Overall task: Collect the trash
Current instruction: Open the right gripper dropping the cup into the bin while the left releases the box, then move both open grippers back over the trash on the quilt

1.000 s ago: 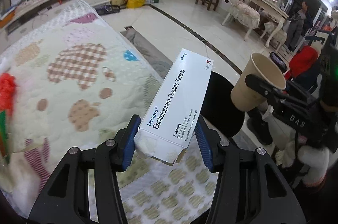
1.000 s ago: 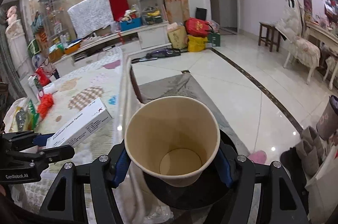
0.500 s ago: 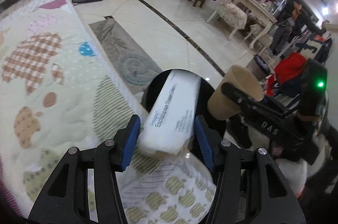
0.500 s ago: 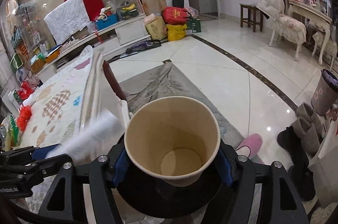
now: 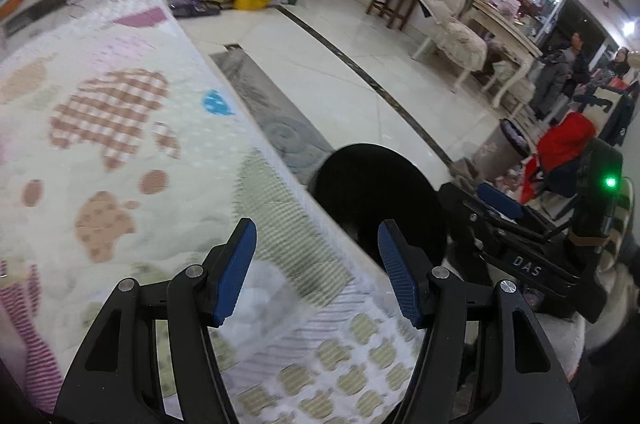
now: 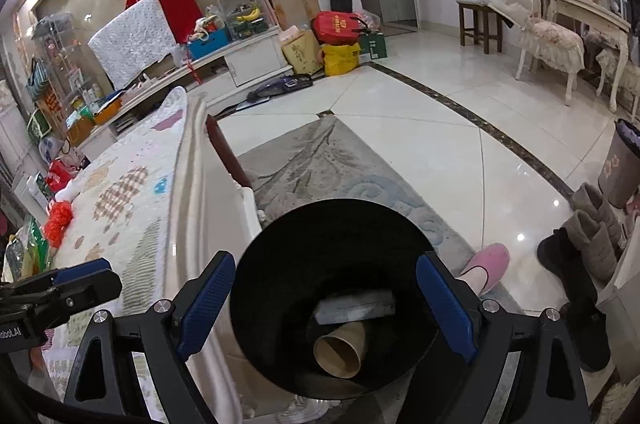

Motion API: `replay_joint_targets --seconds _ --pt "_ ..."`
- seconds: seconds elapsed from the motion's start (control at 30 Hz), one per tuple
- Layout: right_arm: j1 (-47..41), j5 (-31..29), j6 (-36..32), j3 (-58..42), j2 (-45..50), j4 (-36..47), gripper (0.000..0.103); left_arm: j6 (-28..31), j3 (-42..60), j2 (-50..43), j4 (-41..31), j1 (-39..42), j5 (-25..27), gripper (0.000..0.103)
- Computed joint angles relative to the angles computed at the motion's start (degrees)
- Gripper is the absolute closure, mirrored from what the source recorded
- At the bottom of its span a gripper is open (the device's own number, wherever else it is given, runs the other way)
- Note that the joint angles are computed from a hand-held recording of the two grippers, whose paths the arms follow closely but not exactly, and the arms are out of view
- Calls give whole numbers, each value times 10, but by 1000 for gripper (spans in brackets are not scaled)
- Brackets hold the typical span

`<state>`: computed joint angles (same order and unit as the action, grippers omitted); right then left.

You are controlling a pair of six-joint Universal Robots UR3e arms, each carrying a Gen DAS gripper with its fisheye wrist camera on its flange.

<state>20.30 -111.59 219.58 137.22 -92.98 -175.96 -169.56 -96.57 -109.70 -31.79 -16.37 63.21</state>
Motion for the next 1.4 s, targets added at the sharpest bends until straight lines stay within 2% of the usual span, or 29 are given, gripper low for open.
replay_joint_targets --seconds 0.3,0.67,1.13,1.4 --pt "70 -33 4 -88 53 41 12 1 -93 57 70 26 36 41" --pt "138 -60 1 -210 131 80 12 -8 -141 121 90 77 47 41" --pt "182 -33 -20 -387 237 128 12 40 -244 256 61 204 19 41" --pt "212 -12 -48 -525 328 178 12 91 -291 343 -9 300 -23 41"
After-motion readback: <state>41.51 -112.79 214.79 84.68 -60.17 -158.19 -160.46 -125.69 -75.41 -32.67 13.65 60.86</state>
